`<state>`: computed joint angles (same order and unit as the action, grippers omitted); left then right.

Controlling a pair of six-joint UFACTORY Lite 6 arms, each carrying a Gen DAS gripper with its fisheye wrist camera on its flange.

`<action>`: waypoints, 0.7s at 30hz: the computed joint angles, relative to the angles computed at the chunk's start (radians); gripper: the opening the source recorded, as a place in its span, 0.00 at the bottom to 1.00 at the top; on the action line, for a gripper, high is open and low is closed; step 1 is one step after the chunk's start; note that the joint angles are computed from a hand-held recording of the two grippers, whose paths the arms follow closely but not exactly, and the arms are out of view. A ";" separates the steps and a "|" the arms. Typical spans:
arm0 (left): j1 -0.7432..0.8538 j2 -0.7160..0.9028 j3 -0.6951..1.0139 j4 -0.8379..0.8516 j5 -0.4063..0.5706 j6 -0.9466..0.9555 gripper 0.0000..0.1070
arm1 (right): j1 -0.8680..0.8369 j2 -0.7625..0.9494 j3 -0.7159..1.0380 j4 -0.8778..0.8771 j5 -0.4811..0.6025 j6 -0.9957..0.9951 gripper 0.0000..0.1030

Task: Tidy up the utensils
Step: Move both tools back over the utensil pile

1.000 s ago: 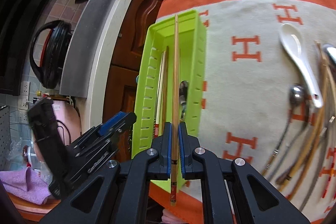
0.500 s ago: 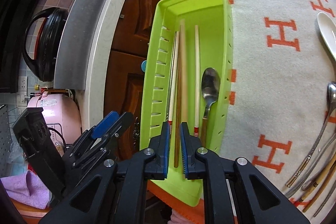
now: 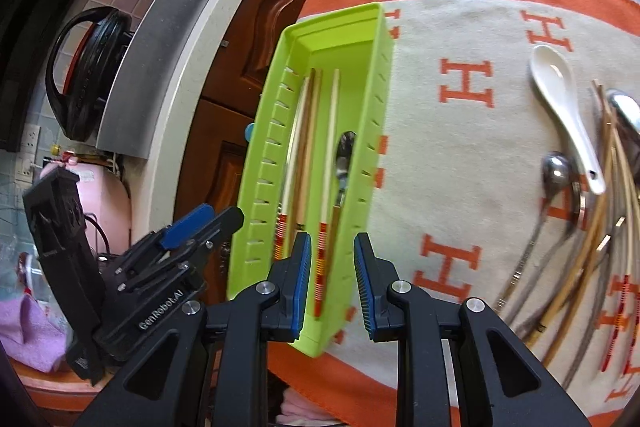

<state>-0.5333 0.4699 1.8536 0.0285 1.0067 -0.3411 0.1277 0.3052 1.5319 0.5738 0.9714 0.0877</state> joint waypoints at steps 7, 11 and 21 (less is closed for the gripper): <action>-0.116 0.053 0.092 0.013 0.026 -0.027 0.42 | -0.067 -0.226 -0.226 -0.065 -0.011 -0.027 0.21; -0.163 0.095 0.164 0.010 0.046 -0.043 0.42 | -0.137 -0.345 -0.337 -0.102 -0.002 -0.045 0.21; -0.263 0.280 0.450 -0.032 0.133 -0.055 0.42 | -0.456 -0.566 -0.562 -0.085 0.069 -0.235 0.21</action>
<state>-0.7960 0.7504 2.3037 -0.0033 1.1393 -0.3958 -0.3282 -0.2611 0.9702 0.4889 1.0407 -0.1468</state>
